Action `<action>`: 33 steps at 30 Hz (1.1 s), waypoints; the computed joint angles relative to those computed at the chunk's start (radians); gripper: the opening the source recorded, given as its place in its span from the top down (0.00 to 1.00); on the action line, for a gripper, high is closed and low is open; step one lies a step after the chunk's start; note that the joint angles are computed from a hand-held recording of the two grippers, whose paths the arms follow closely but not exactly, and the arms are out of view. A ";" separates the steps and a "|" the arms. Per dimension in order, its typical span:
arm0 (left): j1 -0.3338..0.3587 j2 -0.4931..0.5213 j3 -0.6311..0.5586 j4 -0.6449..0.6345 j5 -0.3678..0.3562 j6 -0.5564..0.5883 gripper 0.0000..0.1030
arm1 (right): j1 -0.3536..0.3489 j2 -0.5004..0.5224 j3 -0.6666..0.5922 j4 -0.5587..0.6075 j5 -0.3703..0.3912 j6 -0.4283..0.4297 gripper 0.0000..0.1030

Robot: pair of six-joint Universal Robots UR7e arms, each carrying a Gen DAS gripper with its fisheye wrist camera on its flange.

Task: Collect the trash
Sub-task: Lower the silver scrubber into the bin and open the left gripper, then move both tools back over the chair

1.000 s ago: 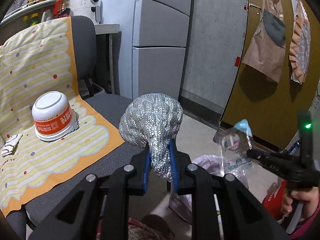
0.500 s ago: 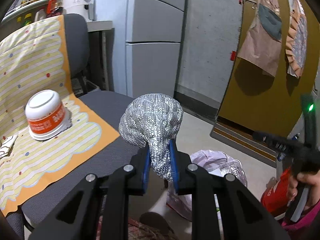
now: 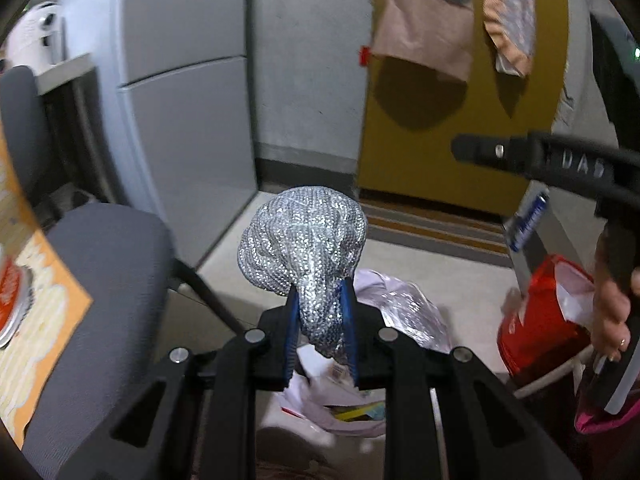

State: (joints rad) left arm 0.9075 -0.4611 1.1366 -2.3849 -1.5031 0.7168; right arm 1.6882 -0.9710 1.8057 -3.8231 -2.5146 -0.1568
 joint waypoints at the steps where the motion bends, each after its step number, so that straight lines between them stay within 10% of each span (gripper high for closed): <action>1: -0.003 0.008 -0.008 0.016 -0.002 0.004 0.80 | -0.004 -0.005 0.005 -0.002 0.001 0.007 0.71; 9: -0.007 0.049 -0.062 0.082 -0.009 -0.021 0.41 | -0.023 -0.027 0.029 0.003 0.012 0.044 0.71; 22: 0.034 -0.003 -0.069 -0.026 0.059 -0.096 0.39 | 0.007 0.015 -0.019 0.040 0.036 0.020 0.71; 33: 0.105 -0.103 -0.023 -0.199 0.250 -0.194 0.37 | 0.029 0.121 -0.147 0.296 0.190 0.032 0.67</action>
State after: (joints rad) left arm 1.0126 -0.5645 1.1134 -2.5839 -1.2534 0.5232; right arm 1.7173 -0.8495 1.6592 -3.5268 -2.3244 -0.1250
